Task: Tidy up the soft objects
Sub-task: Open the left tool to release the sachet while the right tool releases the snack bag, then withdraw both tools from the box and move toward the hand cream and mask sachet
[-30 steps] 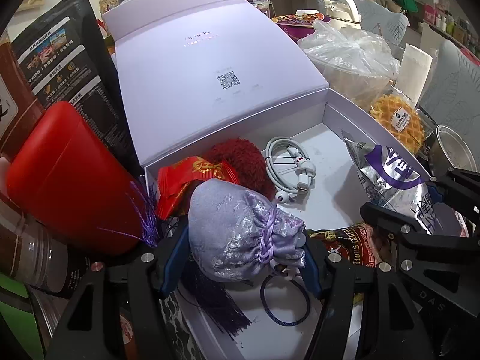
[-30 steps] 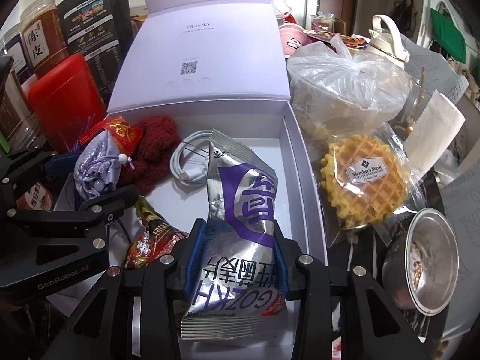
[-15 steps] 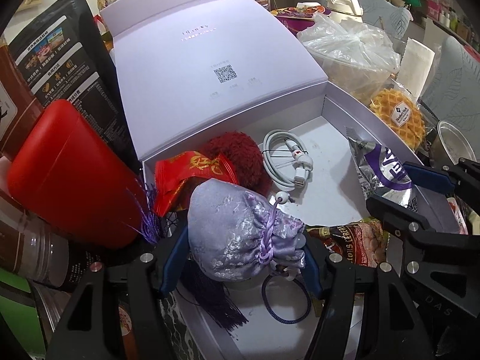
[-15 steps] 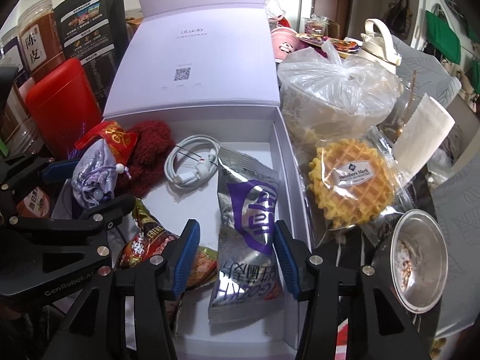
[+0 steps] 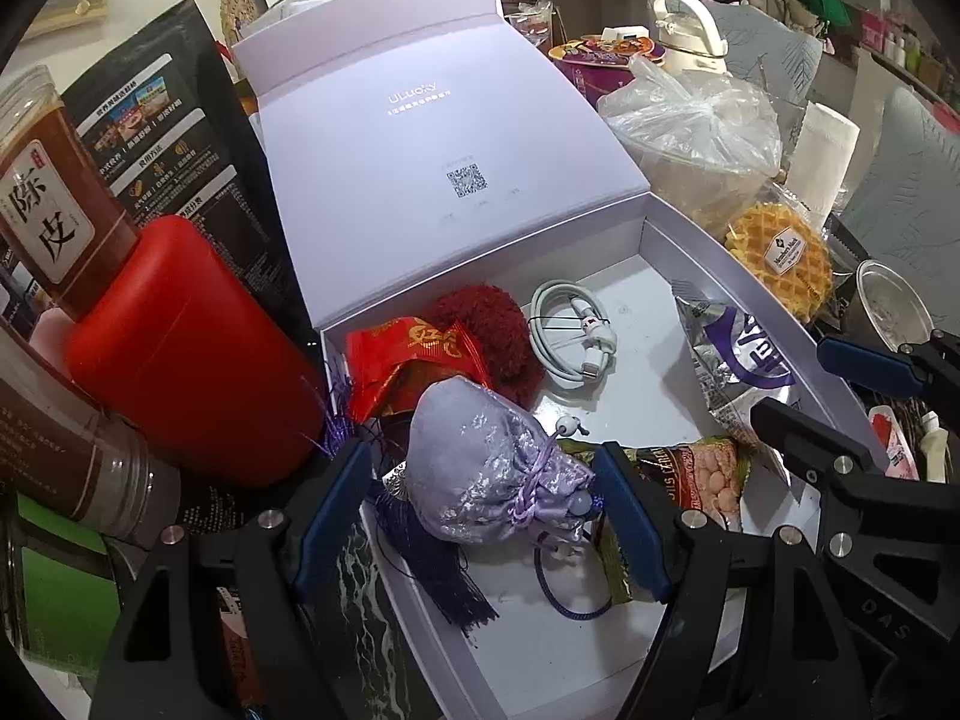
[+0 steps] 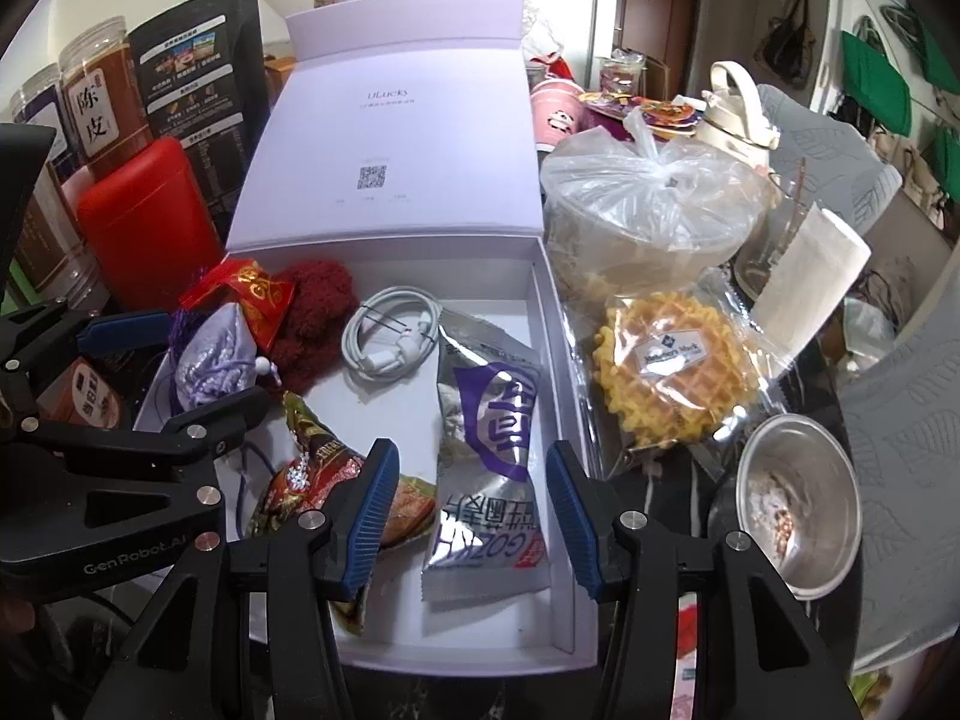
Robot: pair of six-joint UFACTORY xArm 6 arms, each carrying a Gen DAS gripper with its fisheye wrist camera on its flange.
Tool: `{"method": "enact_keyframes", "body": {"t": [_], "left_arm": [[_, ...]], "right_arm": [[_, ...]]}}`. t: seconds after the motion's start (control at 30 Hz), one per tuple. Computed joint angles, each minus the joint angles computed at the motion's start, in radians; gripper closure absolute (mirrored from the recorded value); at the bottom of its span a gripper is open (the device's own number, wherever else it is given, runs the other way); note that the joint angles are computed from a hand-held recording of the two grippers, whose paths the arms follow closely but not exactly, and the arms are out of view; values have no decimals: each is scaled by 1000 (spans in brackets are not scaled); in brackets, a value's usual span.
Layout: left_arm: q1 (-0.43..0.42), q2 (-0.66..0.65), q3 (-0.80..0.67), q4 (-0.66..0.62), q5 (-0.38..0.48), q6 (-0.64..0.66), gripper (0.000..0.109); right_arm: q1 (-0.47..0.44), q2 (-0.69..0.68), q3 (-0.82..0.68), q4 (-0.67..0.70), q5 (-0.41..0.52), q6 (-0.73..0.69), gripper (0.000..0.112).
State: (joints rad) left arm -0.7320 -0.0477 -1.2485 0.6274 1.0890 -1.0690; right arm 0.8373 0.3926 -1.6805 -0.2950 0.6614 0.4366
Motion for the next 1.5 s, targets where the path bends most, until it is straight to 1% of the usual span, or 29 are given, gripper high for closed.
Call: {"method": "enact_keyframes", "body": {"t": [0.17, 0.43, 0.73, 1.0, 1.13, 1.2, 1.27, 1.33, 1.37, 1.43, 1.47, 1.5], "left_arm": [[-35, -36, -7, 28, 40, -24, 32], [-94, -89, -17, 80, 100, -77, 32], [-217, -144, -48, 164, 199, -146, 32], [-332, -178, -67, 238, 269, -209, 32], [-388, -190, -77, 273, 308, -239, 32], [-413, -199, -76, 289, 318, -256, 32], [-435, -205, -74, 304, 324, -269, 32], [-456, -210, -72, 316, 331, -281, 27], [-466, -213, -68, 325, 333, -289, 25], [-487, -217, -65, 339, 345, -302, 18], [-497, -216, -64, 348, 354, -310, 11], [-508, -216, -63, 361, 364, -322, 8]], "right_arm": [[-1, -42, 39, -14, -16, 16, 61], [17, -143, 125, -80, -45, 80, 61], [44, -280, 227, -183, -62, 174, 61], [77, -415, 335, -303, -71, 286, 61], [93, -480, 388, -360, -73, 353, 59], [102, -513, 414, -388, -70, 385, 58], [112, -548, 443, -418, -67, 421, 56], [120, -580, 469, -443, -67, 452, 48], [124, -598, 484, -455, -68, 471, 46], [132, -633, 512, -482, -63, 508, 37], [137, -650, 528, -501, -59, 533, 35], [142, -666, 541, -514, -54, 550, 33]]}}
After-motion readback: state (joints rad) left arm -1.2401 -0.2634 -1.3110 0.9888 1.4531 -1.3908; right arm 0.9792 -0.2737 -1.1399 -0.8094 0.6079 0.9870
